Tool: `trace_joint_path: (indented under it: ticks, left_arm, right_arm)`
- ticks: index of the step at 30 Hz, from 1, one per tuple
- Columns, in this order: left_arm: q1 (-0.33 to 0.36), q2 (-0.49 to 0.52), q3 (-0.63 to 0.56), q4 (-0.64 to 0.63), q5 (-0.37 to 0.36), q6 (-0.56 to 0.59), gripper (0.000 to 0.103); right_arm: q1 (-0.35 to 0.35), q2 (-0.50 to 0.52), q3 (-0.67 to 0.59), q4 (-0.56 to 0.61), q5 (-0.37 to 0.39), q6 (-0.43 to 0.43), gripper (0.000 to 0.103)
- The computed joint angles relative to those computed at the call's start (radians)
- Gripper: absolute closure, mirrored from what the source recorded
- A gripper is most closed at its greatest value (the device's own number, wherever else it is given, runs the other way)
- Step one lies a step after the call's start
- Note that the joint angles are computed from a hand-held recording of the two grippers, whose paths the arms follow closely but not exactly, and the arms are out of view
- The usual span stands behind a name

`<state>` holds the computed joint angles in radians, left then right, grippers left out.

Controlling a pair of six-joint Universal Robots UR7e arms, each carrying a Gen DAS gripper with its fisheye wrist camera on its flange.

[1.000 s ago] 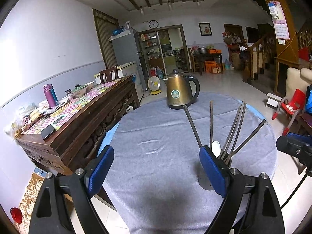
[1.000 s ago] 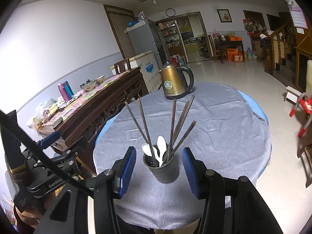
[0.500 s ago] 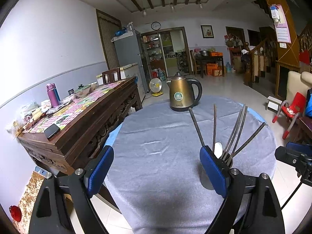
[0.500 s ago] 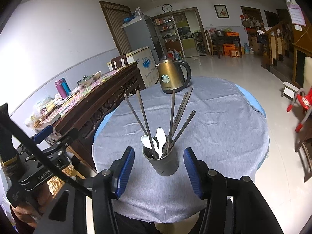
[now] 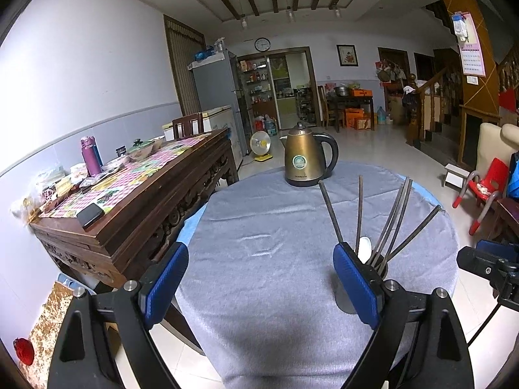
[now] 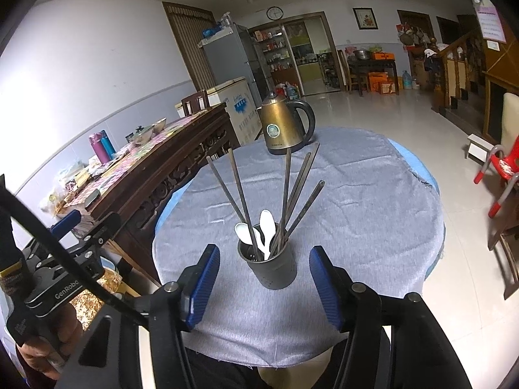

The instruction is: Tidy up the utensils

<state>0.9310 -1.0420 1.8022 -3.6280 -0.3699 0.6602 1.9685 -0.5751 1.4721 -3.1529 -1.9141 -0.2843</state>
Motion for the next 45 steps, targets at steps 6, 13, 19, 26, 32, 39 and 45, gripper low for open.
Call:
trace_joint_path:
  ticks: [6,13,19,26,32,39,45]
  left_arm:
    - [-0.005,-0.007,0.009,-0.007,0.013,-0.001,0.012]
    - [-0.014,-0.011,0.013,-0.004,0.037,-0.003,0.012]
    - [-0.023,-0.011,0.022,-0.004,0.056,-0.006,0.012]
    - [-0.033,-0.003,0.027,-0.005,0.076,-0.01,0.012]
    - [-0.042,-0.002,0.035,0.012,0.091,-0.027,0.012]
    - [-0.045,-0.012,0.06,0.047,0.102,-0.073,0.012]
    - [-0.039,-0.019,0.066,0.058,0.112,-0.093,0.012]
  right_arm:
    - [0.001,-0.004,0.01,-0.002,-0.002,0.008,0.042]
    - [0.004,-0.013,0.027,-0.013,0.003,0.011,0.041]
    - [0.002,-0.026,0.051,-0.027,0.01,0.022,0.04]
    - [-0.008,-0.05,0.084,-0.059,0.023,0.032,0.039]
    - [-0.011,-0.065,0.102,-0.071,0.028,0.041,0.038]
    - [-0.007,-0.068,0.111,-0.088,0.024,0.044,0.038]
    - [-0.006,-0.062,0.114,-0.1,0.006,0.048,0.037]
